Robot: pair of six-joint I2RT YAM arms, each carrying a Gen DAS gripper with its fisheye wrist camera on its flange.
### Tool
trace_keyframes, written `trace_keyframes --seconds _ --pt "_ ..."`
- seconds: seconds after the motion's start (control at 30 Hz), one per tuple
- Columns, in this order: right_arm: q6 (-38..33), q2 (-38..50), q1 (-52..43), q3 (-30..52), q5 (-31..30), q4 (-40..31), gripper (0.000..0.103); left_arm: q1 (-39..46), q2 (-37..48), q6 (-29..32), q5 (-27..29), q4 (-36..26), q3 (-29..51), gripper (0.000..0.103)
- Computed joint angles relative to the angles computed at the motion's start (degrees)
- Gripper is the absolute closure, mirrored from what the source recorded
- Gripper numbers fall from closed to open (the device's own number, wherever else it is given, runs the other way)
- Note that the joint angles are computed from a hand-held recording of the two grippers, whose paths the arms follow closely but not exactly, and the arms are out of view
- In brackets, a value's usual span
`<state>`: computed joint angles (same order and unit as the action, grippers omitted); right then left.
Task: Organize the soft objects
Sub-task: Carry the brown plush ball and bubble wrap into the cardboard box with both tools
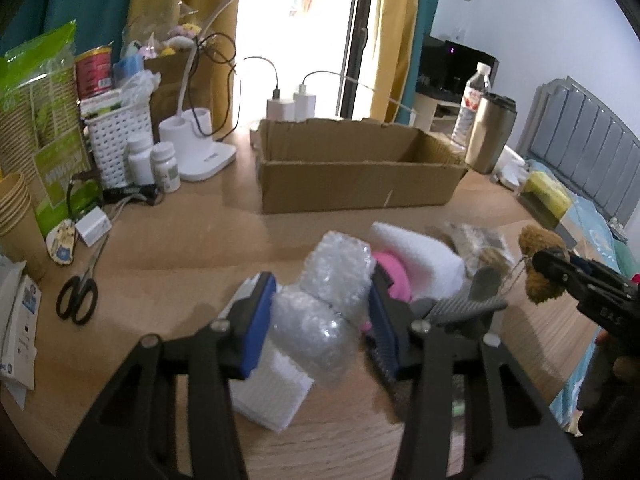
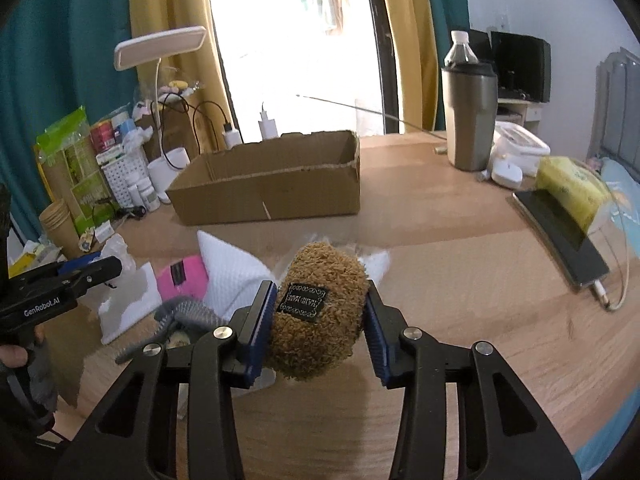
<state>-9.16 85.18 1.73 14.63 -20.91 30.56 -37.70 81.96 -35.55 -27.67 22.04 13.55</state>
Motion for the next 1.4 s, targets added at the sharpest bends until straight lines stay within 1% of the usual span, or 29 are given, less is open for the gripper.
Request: trace_keyframes --seconds 0.27,0.47,0.73,0.9,1.1,1.4 --pt "0.0 0.5 -0.3 3.9 -2.3 -0.8 0.058 0.3 -0.9 3.3 0.8 -1.1 3.9 0.056" --pt "0.2 2.3 0.7 7.5 -2.9 -0.2 0.058 2.1 0.4 5.9 2.4 -0.6 7.4 0.056" --pt "-0.1 6.0 2.7 12.7 -3.3 0.0 0.058 4.9 3.6 9.8 5.7 0.7 11.8 0.056" --pt "-0.4 8.9 3.2 16.1 -3.4 -0.2 0.058 7.8 6.2 11.7 9.2 1.6 14.6 0.056" --pt "-0.6 12.2 3.7 20.8 -3.1 -0.7 0.058 10.4 10.3 13.3 12.9 2.8 18.8 0.056" --pt "-0.3 17.6 4.5 28.2 -2.9 -2.1 0.058 13.0 16.0 15.0 16.3 3.1 24.8 0.056"
